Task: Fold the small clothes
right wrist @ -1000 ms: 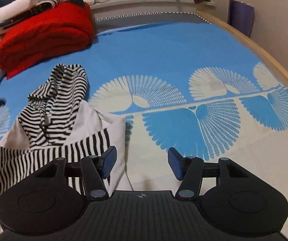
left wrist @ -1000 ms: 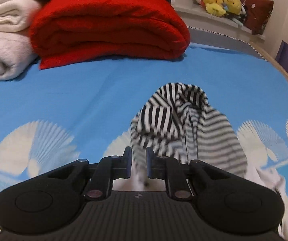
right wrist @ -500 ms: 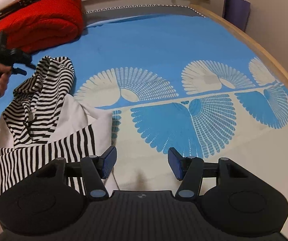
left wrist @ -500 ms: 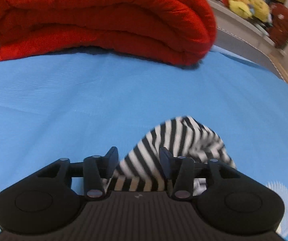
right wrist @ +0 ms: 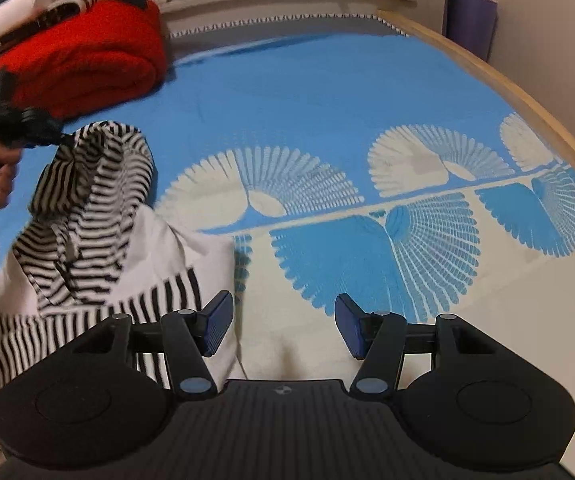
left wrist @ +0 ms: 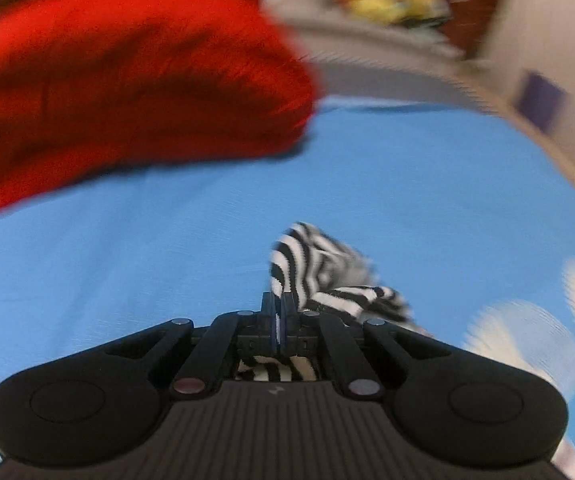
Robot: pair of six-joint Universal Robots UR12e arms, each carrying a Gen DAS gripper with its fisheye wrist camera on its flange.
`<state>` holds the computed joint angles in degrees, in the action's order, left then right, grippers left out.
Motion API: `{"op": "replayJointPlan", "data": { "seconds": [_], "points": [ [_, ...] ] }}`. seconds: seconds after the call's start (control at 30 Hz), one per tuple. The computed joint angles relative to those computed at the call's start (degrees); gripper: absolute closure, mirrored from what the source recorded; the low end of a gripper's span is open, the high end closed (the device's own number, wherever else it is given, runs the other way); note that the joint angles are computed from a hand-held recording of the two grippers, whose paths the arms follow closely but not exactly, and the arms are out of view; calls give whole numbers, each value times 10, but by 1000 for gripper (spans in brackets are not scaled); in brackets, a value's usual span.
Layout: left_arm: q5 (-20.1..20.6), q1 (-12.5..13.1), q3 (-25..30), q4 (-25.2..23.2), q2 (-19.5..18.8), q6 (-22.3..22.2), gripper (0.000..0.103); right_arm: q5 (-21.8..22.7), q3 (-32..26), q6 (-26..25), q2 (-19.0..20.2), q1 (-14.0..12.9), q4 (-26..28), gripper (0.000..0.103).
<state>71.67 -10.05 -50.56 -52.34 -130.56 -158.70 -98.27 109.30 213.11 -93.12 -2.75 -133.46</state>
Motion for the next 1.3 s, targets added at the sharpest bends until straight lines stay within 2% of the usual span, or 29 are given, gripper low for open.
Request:
{"op": "replayJointPlan", "data": {
  "seconds": [0.1,0.2,0.23,0.3,0.33,0.37,0.4,0.43,0.53,0.6,0.63,0.67,0.73,0.77,0.83,0.87,0.97,1.0,1.13,1.2,1.23,1.27,1.3],
  "points": [
    [-93,22,-126,32,102,99,102,4,2,11,-7,-1,-10,45],
    [-178,53,-248,1,211,247,102,8,4,30,-15,-2,-22,45],
    [-200,66,-280,-37,246,301,102,8,5,38,-18,-1,-25,45],
    [-223,97,-328,-153,310,416,101,12,7,54,-23,0,-30,45],
    [-217,109,-342,-207,332,450,98,17,9,64,-26,0,-34,44],
    [-204,120,-349,-256,349,466,98,22,11,73,-29,1,-38,44],
    [-193,132,-362,-280,366,459,98,26,13,80,-32,2,-42,45],
    [-189,142,-375,-281,380,427,96,29,14,85,-34,4,-47,45],
    [-192,163,-408,-210,397,252,88,36,17,92,-37,12,-59,45],
    [-200,171,-421,-166,390,132,86,53,19,102,-37,14,-59,52],
    [-192,170,-432,-134,386,72,85,70,20,109,-37,13,-56,59],
    [-168,163,-435,-113,379,12,84,88,22,117,-36,11,-53,64],
    [-96,144,-422,-125,357,-75,83,123,25,132,-34,8,-45,66],
    [-91,143,-413,-137,347,-96,82,140,26,137,-32,8,-40,66],
    [-104,139,-392,-184,321,-109,73,179,25,137,-25,6,-26,64],
    [-107,139,-387,-197,313,-119,72,198,24,137,-20,5,-18,64],
    [-106,139,-394,-212,307,-163,64,241,24,150,-6,5,-13,64],
    [-106,138,-394,-213,305,-173,61,244,22,147,-1,8,-9,64],
    [-102,130,-397,-220,300,-176,57,229,4,126,18,21,28,64],
    [-107,127,-395,-226,296,-179,57,236,1,130,22,22,34,64],
    [-106,125,-395,-226,293,-182,58,242,2,130,22,21,32,68],
    [-101,123,-395,-223,293,-187,59,249,3,129,23,20,26,79],
    [-94,122,-397,-216,292,-196,67,253,5,127,22,19,18,85]
  ]
}}
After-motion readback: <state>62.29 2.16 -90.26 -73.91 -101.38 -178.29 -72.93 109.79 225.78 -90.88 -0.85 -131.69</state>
